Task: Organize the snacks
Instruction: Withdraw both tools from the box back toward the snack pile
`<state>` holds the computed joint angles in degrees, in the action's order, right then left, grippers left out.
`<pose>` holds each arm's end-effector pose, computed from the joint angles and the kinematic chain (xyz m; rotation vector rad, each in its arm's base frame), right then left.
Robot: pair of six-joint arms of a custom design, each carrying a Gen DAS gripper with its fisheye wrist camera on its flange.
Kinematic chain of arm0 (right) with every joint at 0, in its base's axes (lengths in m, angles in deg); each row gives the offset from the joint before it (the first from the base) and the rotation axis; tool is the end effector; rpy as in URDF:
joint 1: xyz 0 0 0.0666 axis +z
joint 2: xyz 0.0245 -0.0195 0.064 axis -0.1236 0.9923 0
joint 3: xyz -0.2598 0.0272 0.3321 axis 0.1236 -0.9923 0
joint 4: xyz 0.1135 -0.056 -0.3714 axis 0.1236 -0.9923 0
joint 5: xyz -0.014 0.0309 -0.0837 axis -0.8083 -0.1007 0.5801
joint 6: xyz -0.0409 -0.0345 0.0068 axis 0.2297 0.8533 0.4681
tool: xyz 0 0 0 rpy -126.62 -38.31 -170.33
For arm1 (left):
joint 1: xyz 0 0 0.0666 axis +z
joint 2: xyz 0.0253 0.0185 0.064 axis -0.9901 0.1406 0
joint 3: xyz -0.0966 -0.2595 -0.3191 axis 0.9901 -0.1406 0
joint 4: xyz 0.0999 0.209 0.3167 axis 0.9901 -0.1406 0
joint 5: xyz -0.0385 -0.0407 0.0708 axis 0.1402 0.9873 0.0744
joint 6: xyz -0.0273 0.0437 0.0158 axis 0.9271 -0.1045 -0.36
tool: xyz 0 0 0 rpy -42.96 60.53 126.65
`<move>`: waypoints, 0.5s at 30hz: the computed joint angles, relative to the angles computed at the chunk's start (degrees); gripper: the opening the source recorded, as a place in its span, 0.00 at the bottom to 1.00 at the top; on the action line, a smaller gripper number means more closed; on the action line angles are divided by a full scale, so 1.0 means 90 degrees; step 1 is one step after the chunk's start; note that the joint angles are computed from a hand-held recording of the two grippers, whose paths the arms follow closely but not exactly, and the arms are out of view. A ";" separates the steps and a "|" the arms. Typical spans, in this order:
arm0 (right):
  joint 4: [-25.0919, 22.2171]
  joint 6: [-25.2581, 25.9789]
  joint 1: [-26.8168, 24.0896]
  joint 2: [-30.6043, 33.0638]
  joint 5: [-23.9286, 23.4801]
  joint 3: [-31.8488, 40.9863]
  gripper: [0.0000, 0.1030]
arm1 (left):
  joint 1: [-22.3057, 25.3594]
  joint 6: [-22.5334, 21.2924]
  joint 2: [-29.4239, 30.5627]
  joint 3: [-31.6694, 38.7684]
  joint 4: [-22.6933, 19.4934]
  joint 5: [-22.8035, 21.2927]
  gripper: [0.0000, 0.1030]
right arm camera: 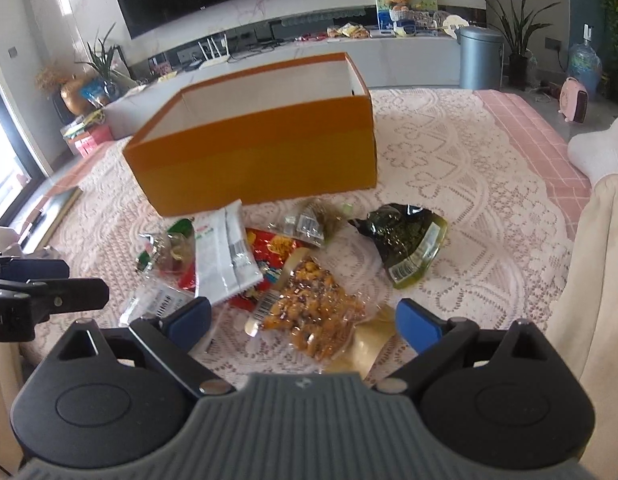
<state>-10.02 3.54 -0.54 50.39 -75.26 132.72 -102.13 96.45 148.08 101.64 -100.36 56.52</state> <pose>0.5570 0.0760 0.5075 -0.4384 2.4296 0.4384 0.5003 -0.1766 0.5162 -0.1483 2.4546 -0.0597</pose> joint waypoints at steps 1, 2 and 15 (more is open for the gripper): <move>-0.0029 0.0001 0.0007 0.0044 0.0035 0.0020 0.93 | 0.0017 0.0035 0.0024 -0.0005 -0.0023 0.0032 0.82; -0.0074 -0.0004 0.0016 0.0097 0.0081 0.0050 0.93 | 0.0037 0.0069 0.0044 -0.0022 -0.0033 0.0062 0.82; -0.0313 0.0069 0.0178 0.0721 0.0528 0.0371 0.92 | 0.0286 0.0009 0.0309 -0.0065 0.0090 0.0427 0.82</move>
<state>-12.84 4.16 1.06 56.88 -70.50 136.06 -99.55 96.54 150.86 101.05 -99.55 60.36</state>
